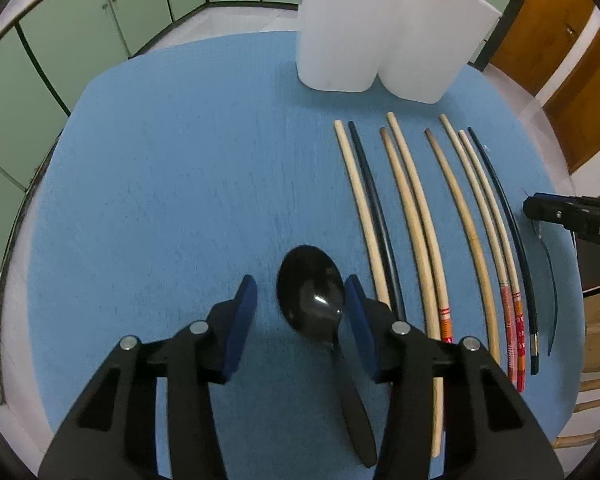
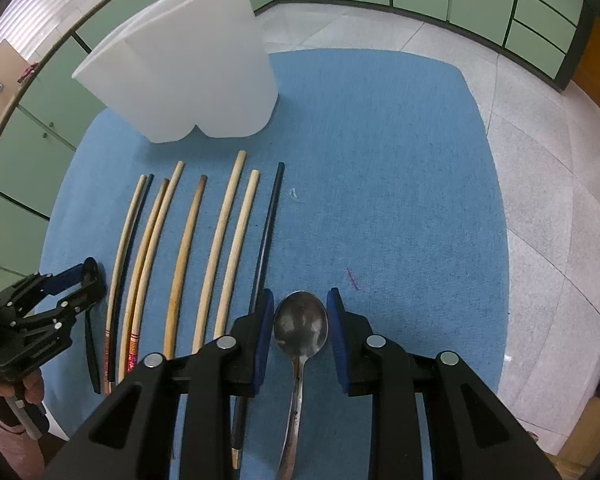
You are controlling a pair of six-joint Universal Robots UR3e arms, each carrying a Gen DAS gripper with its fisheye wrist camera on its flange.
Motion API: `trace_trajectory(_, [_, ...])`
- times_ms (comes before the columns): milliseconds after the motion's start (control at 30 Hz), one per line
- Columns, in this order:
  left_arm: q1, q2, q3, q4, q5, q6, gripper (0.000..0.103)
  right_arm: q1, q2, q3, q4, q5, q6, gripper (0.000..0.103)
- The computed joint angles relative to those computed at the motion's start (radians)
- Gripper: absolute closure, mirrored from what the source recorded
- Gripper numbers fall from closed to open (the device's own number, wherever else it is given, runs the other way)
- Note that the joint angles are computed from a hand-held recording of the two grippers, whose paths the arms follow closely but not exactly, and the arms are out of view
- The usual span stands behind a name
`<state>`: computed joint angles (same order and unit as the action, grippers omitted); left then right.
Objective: Organize utensils
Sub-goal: 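Close the left tool on the black spoon while the right tool grasps the silver spoon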
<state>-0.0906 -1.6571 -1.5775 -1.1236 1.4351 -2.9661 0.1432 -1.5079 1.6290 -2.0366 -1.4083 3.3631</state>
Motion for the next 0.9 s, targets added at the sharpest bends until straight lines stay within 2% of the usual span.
trace_trajectory(300, [-0.015,-0.034,0.059,-0.034,0.01,-0.009,0.057,0.005,0.018,0.006,-0.014,0.0,0.011,0.076])
trace_trajectory(367, [-0.015,-0.031,0.059,-0.037,0.007,-0.025,0.061,0.009,0.024,-0.001,-0.011,-0.003,0.01,0.076])
trace_trajectory(400, [-0.019,-0.041,0.073,-0.039,0.004,-0.038,0.07,0.011,0.028,-0.006,-0.01,-0.005,0.011,0.076])
trace_trajectory(533, [-0.01,-0.037,0.062,-0.029,-0.031,-0.03,0.07,0.019,0.032,-0.005,-0.015,-0.011,0.019,0.076])
trace_trajectory(733, [-0.005,0.047,-0.022,0.079,-0.061,-0.011,0.07,0.016,-0.017,0.047,-0.072,0.002,0.017,0.076])
trace_trajectory(900, [0.017,0.16,-0.138,0.227,-0.083,-0.021,0.07,0.045,-0.11,0.12,-0.178,-0.051,0.026,0.076])
